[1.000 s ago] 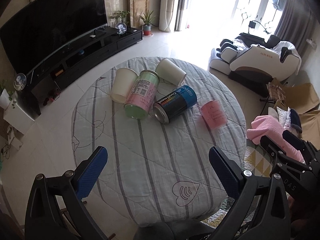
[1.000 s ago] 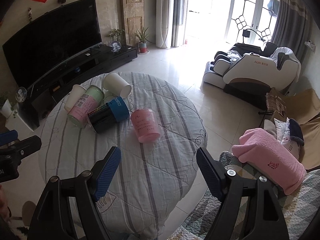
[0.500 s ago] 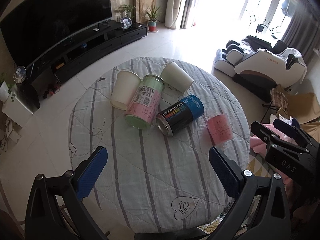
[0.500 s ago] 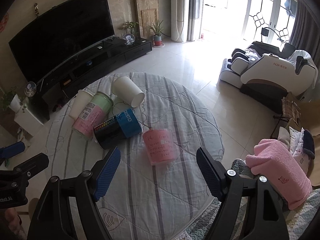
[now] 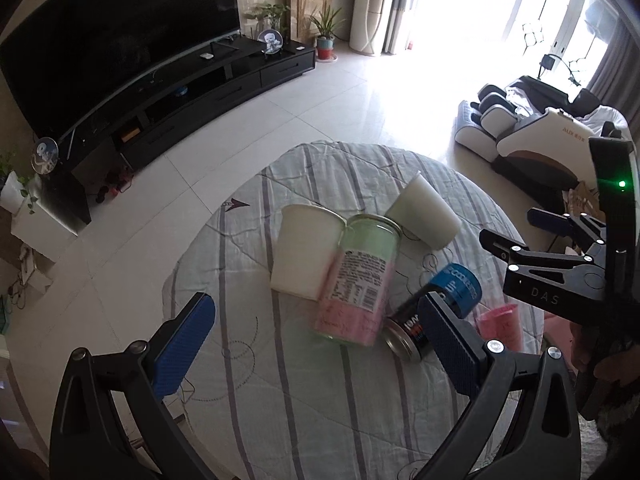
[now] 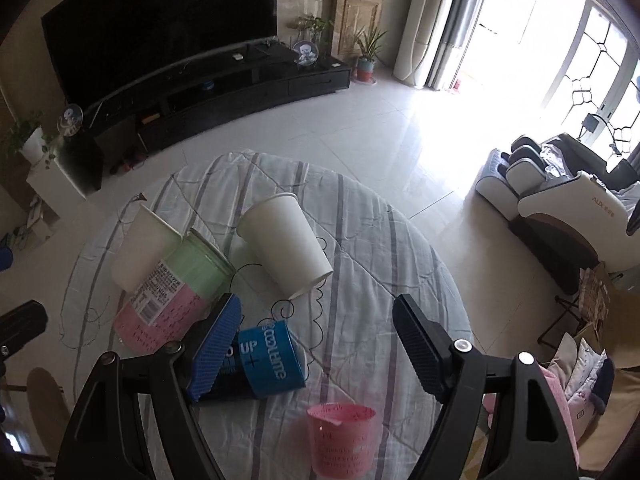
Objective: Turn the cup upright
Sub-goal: 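Close the right gripper on the white paper cup and lift it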
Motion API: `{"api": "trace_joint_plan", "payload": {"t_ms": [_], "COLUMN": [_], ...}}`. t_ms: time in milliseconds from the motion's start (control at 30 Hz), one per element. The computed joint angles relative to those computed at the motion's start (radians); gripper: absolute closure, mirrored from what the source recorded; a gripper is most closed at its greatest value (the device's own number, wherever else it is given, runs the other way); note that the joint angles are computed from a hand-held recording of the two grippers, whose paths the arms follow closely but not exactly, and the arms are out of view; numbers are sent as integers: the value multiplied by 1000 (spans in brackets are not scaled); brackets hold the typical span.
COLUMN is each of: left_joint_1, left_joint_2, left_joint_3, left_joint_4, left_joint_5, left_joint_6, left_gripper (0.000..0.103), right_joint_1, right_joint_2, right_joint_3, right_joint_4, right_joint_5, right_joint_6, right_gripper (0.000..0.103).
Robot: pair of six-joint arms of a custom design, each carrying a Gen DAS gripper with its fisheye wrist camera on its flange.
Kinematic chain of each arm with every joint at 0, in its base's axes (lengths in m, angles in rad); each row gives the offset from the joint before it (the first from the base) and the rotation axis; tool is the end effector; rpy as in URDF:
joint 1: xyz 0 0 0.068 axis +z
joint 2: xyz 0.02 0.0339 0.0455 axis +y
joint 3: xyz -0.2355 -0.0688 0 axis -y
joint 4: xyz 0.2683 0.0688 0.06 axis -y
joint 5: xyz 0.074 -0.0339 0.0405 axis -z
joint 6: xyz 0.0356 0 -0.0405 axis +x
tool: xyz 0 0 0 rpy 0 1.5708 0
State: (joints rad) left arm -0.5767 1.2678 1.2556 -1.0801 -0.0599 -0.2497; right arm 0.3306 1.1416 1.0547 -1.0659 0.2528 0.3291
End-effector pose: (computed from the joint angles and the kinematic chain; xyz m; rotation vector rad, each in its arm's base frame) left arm 0.2268 -0.1450 0.2978 0.4159 2.6411 -0.1885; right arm 0.2285 0.0690 0.2650 0.0698 2.6634 -0.1372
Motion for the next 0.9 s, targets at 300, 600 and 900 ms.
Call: {"api": "trace_joint_plan", "payload": {"t_ms": [300,600,900], "left_joint_1": [115,162,166], "left_joint_2": [145,146,108], "left_joint_3": [42,-1,-2], "left_joint_4": [40,33,18], "left_joint_5": [87,137,143], "left_joint_6": [38,43,53], "left_gripper": [0,0,0], "right_joint_1": [-116,-163,-215], "right_joint_2": [372,593,485], "right_joint_3": [128,223,219], "right_joint_4": [113,150,103], "right_joint_5": [-115,-235,-290], "right_joint_6": [-142,-139,-81], "right_gripper": [23,38,38]}}
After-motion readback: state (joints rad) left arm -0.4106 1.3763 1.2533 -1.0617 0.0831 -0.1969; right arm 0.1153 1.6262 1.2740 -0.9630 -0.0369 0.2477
